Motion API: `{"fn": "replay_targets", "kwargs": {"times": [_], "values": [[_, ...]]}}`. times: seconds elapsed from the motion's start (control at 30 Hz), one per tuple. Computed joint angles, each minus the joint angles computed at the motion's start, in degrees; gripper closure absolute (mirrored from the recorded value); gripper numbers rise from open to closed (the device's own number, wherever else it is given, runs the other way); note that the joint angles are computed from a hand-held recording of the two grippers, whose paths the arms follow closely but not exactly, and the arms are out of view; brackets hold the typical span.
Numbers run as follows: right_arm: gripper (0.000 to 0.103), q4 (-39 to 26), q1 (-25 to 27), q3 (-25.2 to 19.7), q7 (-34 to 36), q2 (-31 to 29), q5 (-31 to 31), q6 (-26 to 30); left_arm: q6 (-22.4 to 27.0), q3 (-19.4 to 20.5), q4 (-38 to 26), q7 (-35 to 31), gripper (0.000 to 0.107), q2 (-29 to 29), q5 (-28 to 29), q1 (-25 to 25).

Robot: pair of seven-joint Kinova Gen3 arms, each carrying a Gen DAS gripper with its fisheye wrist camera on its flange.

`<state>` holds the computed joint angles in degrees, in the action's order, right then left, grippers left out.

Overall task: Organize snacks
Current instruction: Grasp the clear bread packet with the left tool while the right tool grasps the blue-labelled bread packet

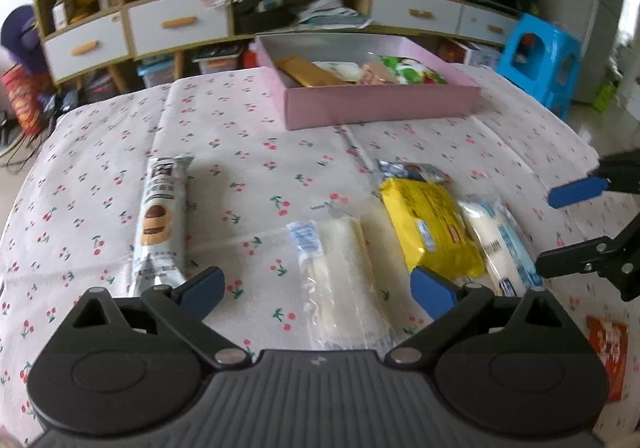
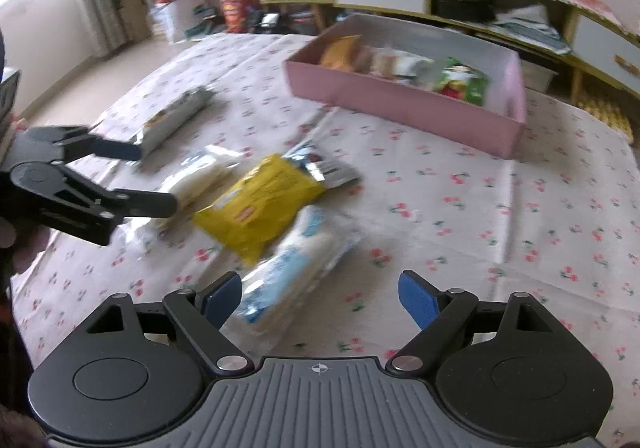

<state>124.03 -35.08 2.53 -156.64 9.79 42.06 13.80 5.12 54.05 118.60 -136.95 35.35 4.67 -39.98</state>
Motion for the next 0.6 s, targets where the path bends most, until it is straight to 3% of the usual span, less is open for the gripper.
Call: {"fn": "replay_targets", "kwargs": {"times": [0.1,0.2,0.47,0.6], "values": [[0.016,-0.2,-1.8,0.7,-2.0,0.7,1.9,-0.4,0.6,0.6,0.2,-1.0,0.011,0.7,-0.7,-0.5],[0.015,-1.4,-1.0,-0.9,0.8,1.8,-0.7,0.3,1.0,-0.5,0.1,-1.7,0.014,0.5,-0.6,0.7],[0.014,-2.9,-2.8,0.0,3.1,4.2,-2.1,2.8,1.2,-3.4,0.3,-2.8,0.021,-0.4,0.4,3.4],[0.011,-3.7,-1.6,-0.9,6.5,4.1,-3.9,6.4,0.3,-5.3,0.2,-2.1,0.024,-1.5,1.2,4.9]]}}
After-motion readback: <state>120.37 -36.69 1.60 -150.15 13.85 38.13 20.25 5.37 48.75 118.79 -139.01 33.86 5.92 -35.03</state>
